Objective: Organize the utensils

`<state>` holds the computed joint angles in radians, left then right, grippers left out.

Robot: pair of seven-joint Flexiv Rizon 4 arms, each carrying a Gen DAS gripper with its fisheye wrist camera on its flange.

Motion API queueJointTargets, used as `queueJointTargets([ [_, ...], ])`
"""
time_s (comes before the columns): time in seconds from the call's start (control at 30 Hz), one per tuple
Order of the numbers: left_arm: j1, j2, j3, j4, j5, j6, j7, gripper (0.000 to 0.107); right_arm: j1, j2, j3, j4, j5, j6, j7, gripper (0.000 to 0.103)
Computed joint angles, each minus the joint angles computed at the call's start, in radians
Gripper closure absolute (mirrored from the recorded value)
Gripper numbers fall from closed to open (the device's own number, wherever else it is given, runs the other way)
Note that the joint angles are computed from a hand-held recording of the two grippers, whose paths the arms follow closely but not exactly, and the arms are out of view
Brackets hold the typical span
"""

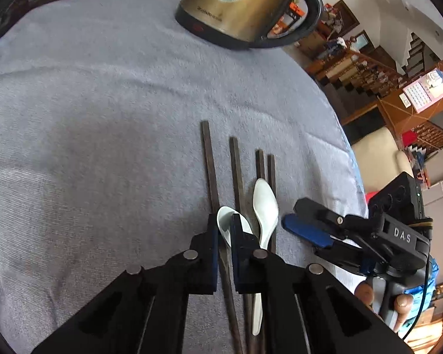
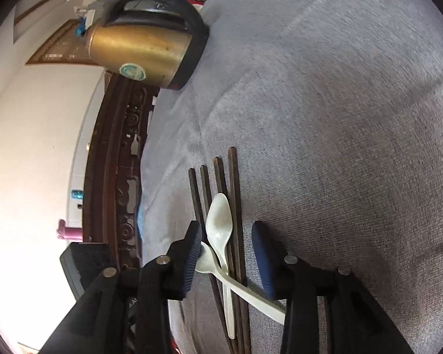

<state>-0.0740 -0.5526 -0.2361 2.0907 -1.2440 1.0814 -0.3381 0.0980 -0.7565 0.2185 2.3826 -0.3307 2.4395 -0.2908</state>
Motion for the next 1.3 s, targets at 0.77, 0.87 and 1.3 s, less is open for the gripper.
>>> queueJointTargets([
  [0.77, 0.062, 0.154, 0.109, 0.048, -0.163, -0.071, 0.196, 0.102, 0.157, 0.245, -0.07, -0.177, -0.022, -0.859, -0.335, 0.075],
  [0.87, 0.046, 0.168, 0.123, 0.058, -0.176, -0.054, 0.215, 0.102, 0.223, 0.25, -0.131, -0.139, 0.029, -0.77, -0.329, 0.078],
  [1.3, 0.098, 0.029, 0.087, 0.022, 0.122, 0.035, -0.176, 0.052, 0.32, 0.284, -0.212, 0.105, 0.414, -0.387, -0.353, 0.075],
])
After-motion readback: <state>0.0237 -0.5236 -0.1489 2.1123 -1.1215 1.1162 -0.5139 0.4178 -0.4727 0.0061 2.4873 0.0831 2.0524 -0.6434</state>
